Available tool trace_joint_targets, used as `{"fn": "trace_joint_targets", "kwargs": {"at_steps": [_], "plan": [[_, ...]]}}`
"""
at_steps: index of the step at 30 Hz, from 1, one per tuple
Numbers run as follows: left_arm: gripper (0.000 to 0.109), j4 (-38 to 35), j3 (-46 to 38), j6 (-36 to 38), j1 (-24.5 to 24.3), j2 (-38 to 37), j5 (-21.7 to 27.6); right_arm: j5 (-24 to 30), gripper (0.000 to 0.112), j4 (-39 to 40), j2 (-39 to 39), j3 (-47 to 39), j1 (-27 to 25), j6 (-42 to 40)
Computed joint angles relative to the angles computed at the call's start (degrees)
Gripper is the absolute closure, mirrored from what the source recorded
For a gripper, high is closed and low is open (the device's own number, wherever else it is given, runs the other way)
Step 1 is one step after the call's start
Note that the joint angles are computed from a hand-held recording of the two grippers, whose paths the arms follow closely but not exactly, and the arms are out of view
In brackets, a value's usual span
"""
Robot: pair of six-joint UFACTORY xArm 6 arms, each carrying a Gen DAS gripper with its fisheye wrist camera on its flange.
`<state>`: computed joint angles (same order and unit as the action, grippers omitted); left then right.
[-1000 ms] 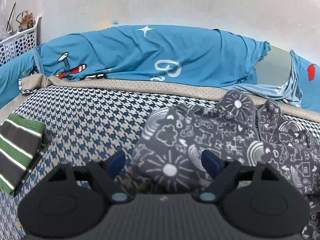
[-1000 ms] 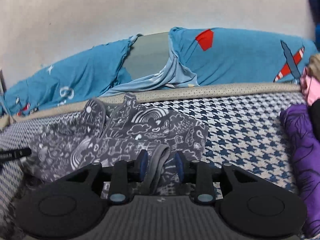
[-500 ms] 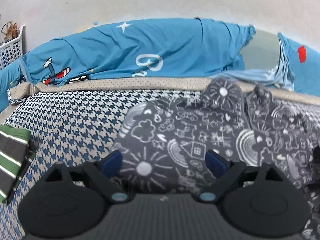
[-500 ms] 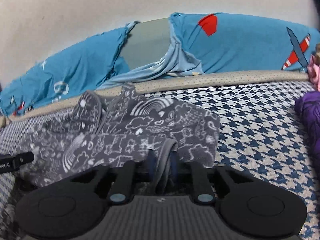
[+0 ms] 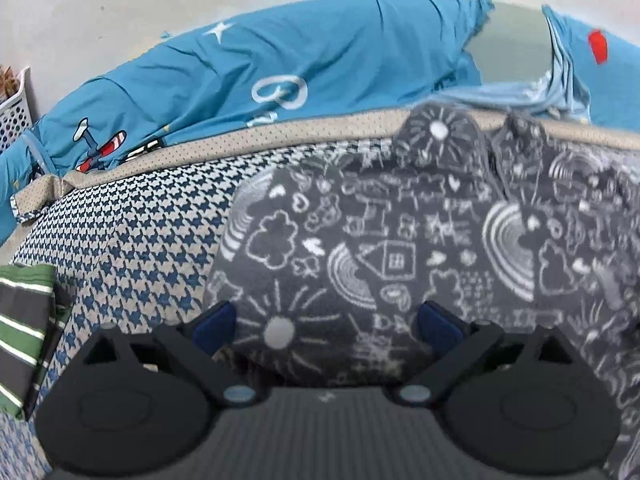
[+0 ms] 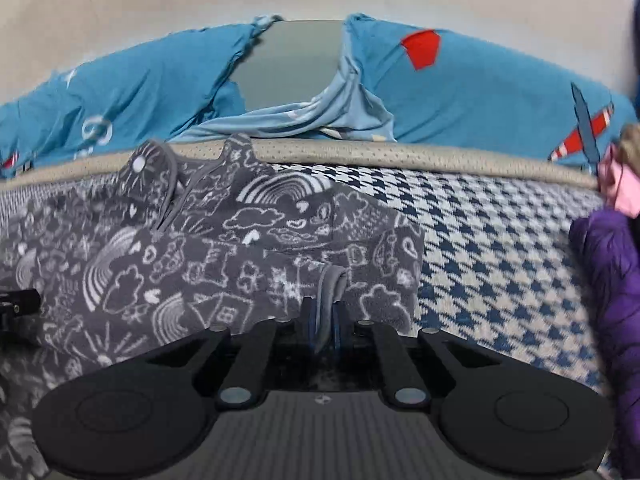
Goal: Fold clothes
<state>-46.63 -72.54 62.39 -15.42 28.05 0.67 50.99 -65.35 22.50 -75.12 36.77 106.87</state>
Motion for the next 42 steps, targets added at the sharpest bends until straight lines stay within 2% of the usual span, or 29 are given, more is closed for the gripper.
{"fn": "trace_joint_targets", "kwargs": {"at_steps": [4, 6, 9, 11, 13, 18, 22, 27, 37, 42], "plan": [[0.008, 6.3, 0.6, -5.4, 0.4, 0.5, -0.4, -0.4, 0.101, -0.2, -0.5, 0.5, -0.1, 1.6], [0.006, 11.0, 0.5, -9.8, 1.0, 0.8, 0.4, -2.4, 0.098, -0.7, -2.3, 2.4, -0.6, 4.8], [0.006, 13.6, -0.3, -12.9, 1.7, 1.2, 2.0, -4.6, 0.095, -3.7, -5.6, 6.1, -0.8, 10.9], [0.006, 13.4, -0.4, -12.8, 1.8, 1.3, 2.3, -4.4, 0.092, -5.2, -7.4, 8.2, -0.4, 12.6], [0.006, 13.0, 0.0, -12.9, 1.7, 0.8, 2.1, -4.9, 0.081, -6.5, -9.2, 10.2, -0.2, 14.1], [0.006, 10.2, 0.5, -11.2, 1.7, -0.2, 2.5, -6.7, 0.062, -9.1, -12.8, 14.9, -0.2, 18.5], [0.006, 0.3, 0.2, -2.4, 1.1, -1.1, 3.3, -9.4, 0.048, -10.1, -14.2, 17.2, -1.1, 21.5], [0.006, -7.3, -0.1, 4.4, 0.7, -1.9, 4.4, -13.6, 0.044, -13.2, -14.4, 18.6, -3.0, 28.1], [0.006, -6.8, -0.3, 3.9, 1.1, -2.3, 5.7, -16.5, 0.044, -19.5, -11.0, 17.5, -4.7, 37.8], [0.006, -5.0, -0.1, 2.9, 1.3, -2.3, 5.2, -15.9, 0.056, -20.4, -8.6, 15.0, -4.4, 35.5]]}}
